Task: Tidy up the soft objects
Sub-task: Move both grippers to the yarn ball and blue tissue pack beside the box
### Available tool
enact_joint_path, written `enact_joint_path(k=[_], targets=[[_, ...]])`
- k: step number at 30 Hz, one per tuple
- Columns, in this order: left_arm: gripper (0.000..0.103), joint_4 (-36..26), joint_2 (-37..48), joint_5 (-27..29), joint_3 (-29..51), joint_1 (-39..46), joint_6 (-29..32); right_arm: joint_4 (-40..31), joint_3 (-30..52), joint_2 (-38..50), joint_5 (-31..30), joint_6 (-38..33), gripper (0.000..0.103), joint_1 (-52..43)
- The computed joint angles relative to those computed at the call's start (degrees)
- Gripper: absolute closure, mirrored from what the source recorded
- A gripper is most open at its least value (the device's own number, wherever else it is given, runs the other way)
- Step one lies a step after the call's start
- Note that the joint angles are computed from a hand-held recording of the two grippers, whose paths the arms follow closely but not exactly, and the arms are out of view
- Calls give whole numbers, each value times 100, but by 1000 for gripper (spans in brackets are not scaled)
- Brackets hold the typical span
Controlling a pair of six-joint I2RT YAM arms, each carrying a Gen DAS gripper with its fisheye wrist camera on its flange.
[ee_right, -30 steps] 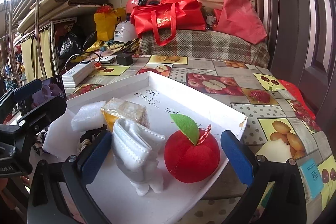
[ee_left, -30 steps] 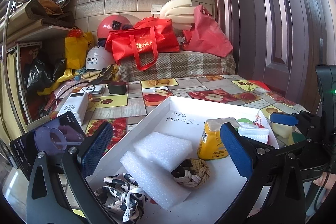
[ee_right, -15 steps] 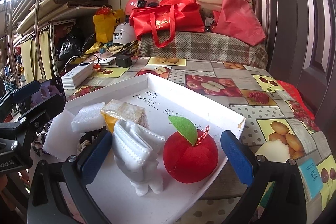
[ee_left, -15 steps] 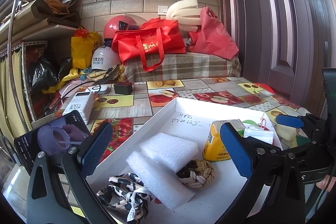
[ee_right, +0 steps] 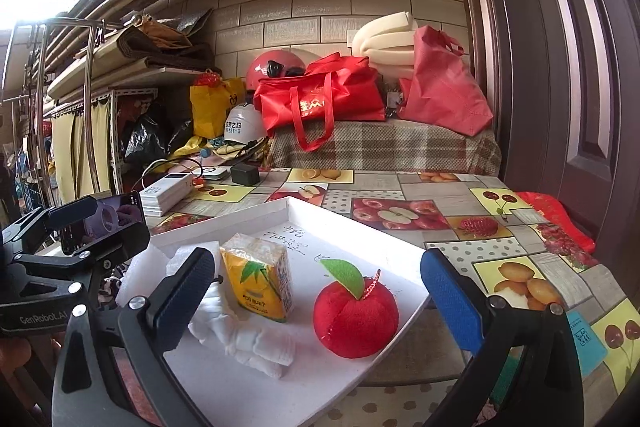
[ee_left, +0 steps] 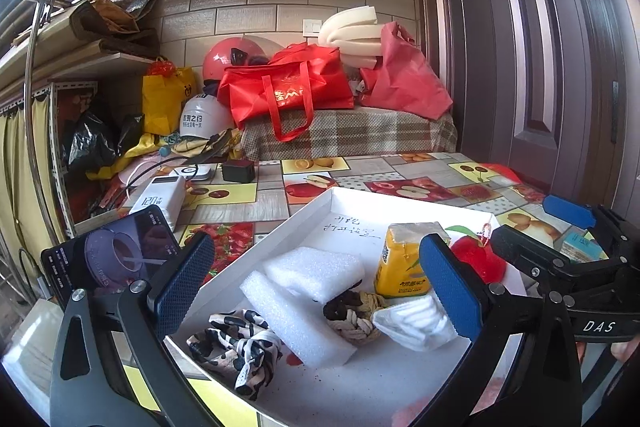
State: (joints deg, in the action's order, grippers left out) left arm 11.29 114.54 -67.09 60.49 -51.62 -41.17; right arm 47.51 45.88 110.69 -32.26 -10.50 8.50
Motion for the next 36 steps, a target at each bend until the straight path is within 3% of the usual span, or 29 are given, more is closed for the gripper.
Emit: enact_joint_path(k=[4,8,10,11,14,20,27,32,34,36], targets=[[0,39,42,-413,47,-347,-146,591,-395,-135,-441,412,0,-406],[0,1652,60,-838,-324,-709,836,1661,-880,-252,-1168,1196,0,-1172],[0,2040,81,-817,-402,-781,935,2115,-990,-168,-1094,1501,0,-1499],[0,1907,64,-660,-379,-772,756,2016,-927,-145,-1039,1508,0,-1639],[0,1483,40,-94,-232,-690,454,810,-352,-102,-1013,1189,0,-2028],[0,1371,298,780,250,-659,974,-68,674,405,-1139,1068,0,-2838],[0,83,1135,2392,1933,-603,1311,-3074,2264,874,-1165,-663,0,-2953],[1,-2440,2522,3851,4716,-282,341,-4230,2984,1217,-593,-1576,1,-2617],[1,-3022,3015,4163,5612,-183,34,-4489,3303,1405,-516,-1642,1,-2537],[1,-3716,3551,4048,6659,-185,48,-4787,3656,1601,-377,-1737,3,-2415]])
